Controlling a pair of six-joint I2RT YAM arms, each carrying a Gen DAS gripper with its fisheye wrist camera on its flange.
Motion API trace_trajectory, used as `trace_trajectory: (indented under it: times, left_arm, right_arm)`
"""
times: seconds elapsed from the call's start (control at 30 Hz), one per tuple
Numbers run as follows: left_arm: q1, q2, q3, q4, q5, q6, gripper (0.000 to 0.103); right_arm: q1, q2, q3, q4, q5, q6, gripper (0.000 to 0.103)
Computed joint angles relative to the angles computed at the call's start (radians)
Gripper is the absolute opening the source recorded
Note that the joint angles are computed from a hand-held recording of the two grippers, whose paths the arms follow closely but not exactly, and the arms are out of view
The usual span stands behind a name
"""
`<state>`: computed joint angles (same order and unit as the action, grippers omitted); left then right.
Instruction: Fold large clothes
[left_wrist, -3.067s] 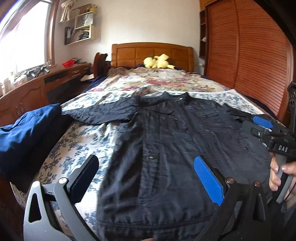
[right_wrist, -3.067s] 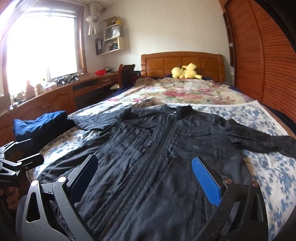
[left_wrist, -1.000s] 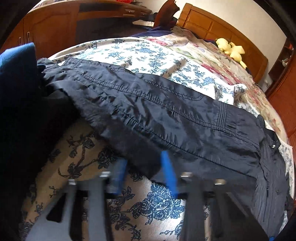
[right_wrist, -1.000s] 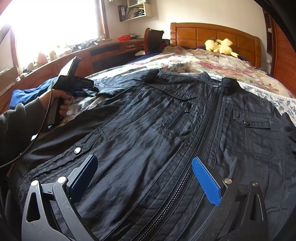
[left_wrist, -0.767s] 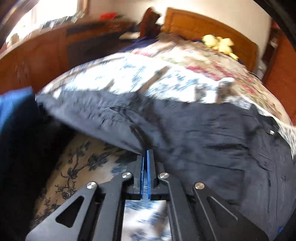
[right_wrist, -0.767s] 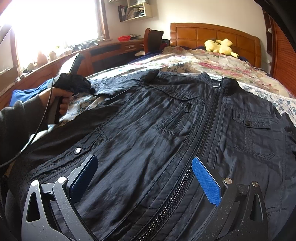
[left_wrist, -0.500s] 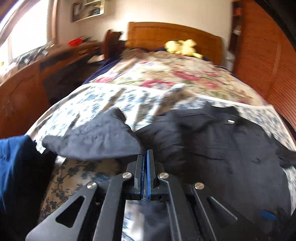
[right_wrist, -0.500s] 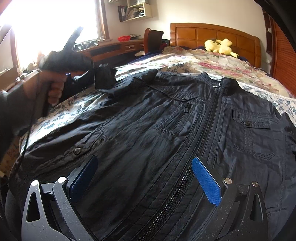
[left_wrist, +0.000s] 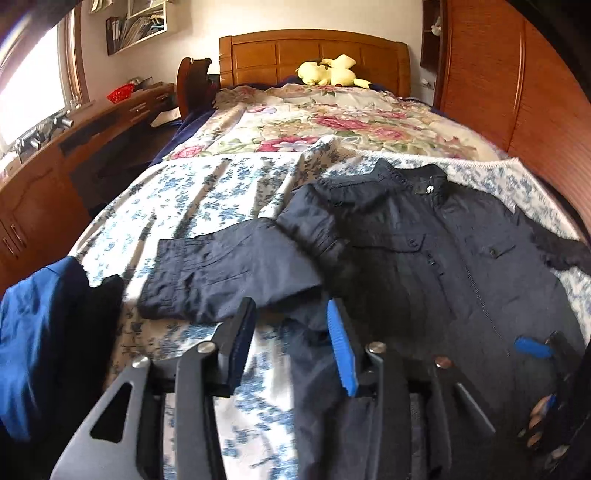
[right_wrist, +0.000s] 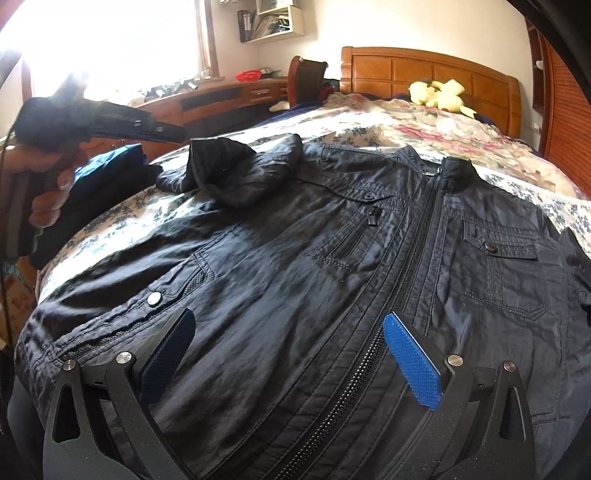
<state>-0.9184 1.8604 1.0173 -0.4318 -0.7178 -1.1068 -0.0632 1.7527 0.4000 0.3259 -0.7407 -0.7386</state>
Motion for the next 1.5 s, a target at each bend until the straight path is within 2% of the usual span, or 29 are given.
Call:
trace_trajectory:
  times: [0.13, 0.3, 0.57, 0.67, 0.73, 0.83, 0.93, 1.03, 1.07, 1.1, 1.13, 1.23, 1.3, 1.37, 1.43, 1.5]
  left_arm:
    - [0.052, -0.014, -0.078, 0.046, 0.019, -0.001, 0.054]
    - [0.166, -0.019, -0.217, 0.203, 0.061, 0.007, 0.054]
    - [0.371, 0.069, -0.359, 0.442, 0.133, 0.04, 0.054]
    - [0.423, 0.096, -0.42, 0.582, 0.196, 0.039, 0.055]
    - [0.429, 0.112, -0.432, 0.626, 0.197, 0.035, 0.055]
    - [0.431, 0.135, -0.415, 0.63, 0.181, 0.035, 0.055]
    - [0.431, 0.157, -0.389, 0.605, 0.164, -0.003, 0.055]
    - [0.432, 0.184, -0.329, 0.527, 0.156, 0.019, 0.052]
    - [0.433, 0.191, -0.319, 0.527, 0.159, 0.04, 0.046]
    - [0.437, 0.193, -0.318, 0.541, 0.177, 0.059, 0.032]
    - [0.436, 0.193, -0.31, 0.531, 0.186, 0.064, 0.025]
    - [0.41, 0.18, -0.235, 0.375, 0.159, 0.027, 0.014]
    - [0.372, 0.143, -0.196, 0.25, 0.1, -0.052, 0.013]
    - [0.321, 0.064, -0.183, 0.176, 0.052, -0.117, 0.012]
    - [0.255, 0.023, -0.101, 0.033, -0.014, -0.15, 0.011]
    - [0.206, 0.01, -0.016, -0.078, -0.064, -0.16, 0.01]
  right_arm:
    - [0.003, 0.0, -0.002, 0.005, 0.004, 0.001, 0.103]
    - [0.005, -0.001, -0.004, 0.005, 0.008, -0.001, 0.103]
    - [0.014, 0.004, -0.007, 0.019, 0.014, 0.002, 0.103]
    - [0.022, 0.0, -0.015, 0.03, 0.025, -0.007, 0.103]
    - [0.023, 0.002, -0.014, 0.03, 0.027, -0.01, 0.103]
    - [0.027, 0.002, -0.017, 0.035, 0.028, -0.003, 0.103]
    - [0.029, -0.001, -0.021, 0.038, 0.03, -0.001, 0.103]
    - [0.029, 0.0, -0.021, 0.04, 0.03, 0.0, 0.103]
    - [0.03, 0.0, -0.022, 0.046, 0.033, 0.004, 0.103]
    - [0.029, -0.001, -0.025, 0.05, 0.036, 0.007, 0.103]
    - [0.029, -0.003, -0.026, 0.051, 0.036, 0.007, 0.103]
    - [0.024, -0.003, -0.027, 0.056, 0.034, 0.011, 0.103]
    - [0.019, -0.012, -0.03, 0.054, 0.031, 0.012, 0.103]
    - [0.014, -0.022, -0.036, 0.057, 0.034, 0.014, 0.103]
    - [-0.01, -0.056, -0.051, 0.057, 0.015, 0.014, 0.103]
    - [-0.06, -0.107, -0.052, -0.004, -0.02, -0.028, 0.103]
